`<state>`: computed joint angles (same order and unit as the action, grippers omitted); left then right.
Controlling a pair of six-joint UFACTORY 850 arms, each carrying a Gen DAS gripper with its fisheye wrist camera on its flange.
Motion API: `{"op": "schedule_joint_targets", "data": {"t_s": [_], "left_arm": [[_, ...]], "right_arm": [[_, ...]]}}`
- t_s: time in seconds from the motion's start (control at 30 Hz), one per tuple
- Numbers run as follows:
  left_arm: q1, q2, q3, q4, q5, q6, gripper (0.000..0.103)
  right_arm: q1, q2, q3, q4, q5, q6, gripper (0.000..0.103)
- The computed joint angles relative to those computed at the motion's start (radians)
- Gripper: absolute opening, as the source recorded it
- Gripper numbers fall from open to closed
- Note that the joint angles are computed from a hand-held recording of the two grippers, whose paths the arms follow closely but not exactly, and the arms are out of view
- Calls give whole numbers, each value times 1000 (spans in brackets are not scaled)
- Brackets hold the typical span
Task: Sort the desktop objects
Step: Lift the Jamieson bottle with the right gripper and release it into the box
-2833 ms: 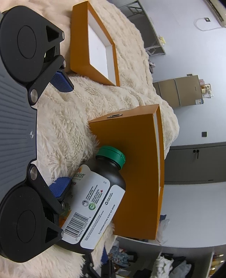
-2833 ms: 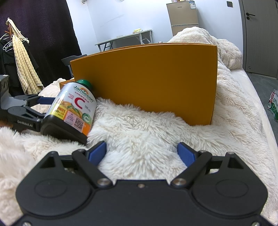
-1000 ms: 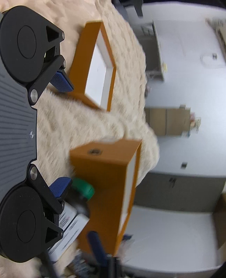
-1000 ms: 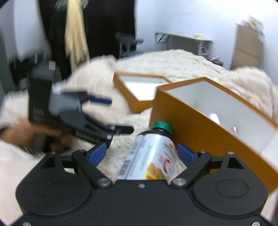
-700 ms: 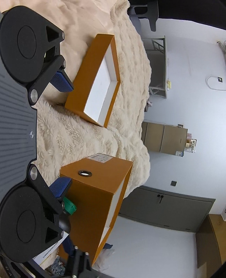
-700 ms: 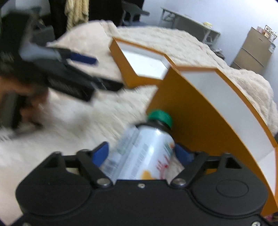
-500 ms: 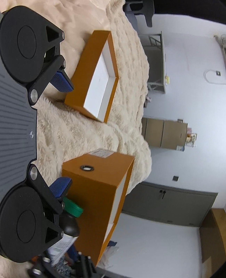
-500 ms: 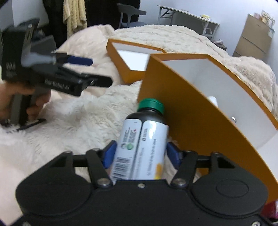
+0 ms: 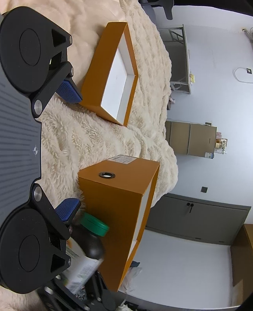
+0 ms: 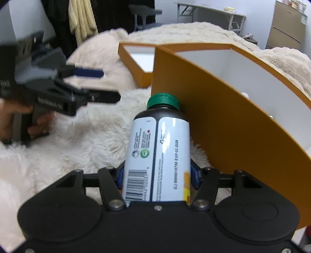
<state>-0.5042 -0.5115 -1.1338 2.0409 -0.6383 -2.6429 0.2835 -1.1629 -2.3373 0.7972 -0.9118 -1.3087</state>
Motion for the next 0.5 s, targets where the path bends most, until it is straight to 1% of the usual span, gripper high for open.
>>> {"op": "schedule_joint_targets", "data": {"t_s": [0.1,0.13,0.2,0.3,0.37,0.47,0.5], "left_arm": [[-6,-5,-10,-17,10,36,103],[-9,-8,-16,-27,11,55,103],[-16,-16,-27,-42,12,87,103],[-23,-30,-45,-46,29,128,103],[-29,-49,-68,-68,49,190,103],[-39,-81,-110,-154,61,325,103],[-44,-93,-127,-189,59,380,103]], "right_arm": [[-50,-2,-5,138,-67,-10,57],[-60,1,-1,157,-76,-13,57],[-102,28,47,278,-104,-45,57],[-127,77,124,352,-64,-97,57],[-127,117,186,350,8,-136,57],[-118,186,293,321,135,-200,57],[-115,199,314,307,157,-208,57]]}}
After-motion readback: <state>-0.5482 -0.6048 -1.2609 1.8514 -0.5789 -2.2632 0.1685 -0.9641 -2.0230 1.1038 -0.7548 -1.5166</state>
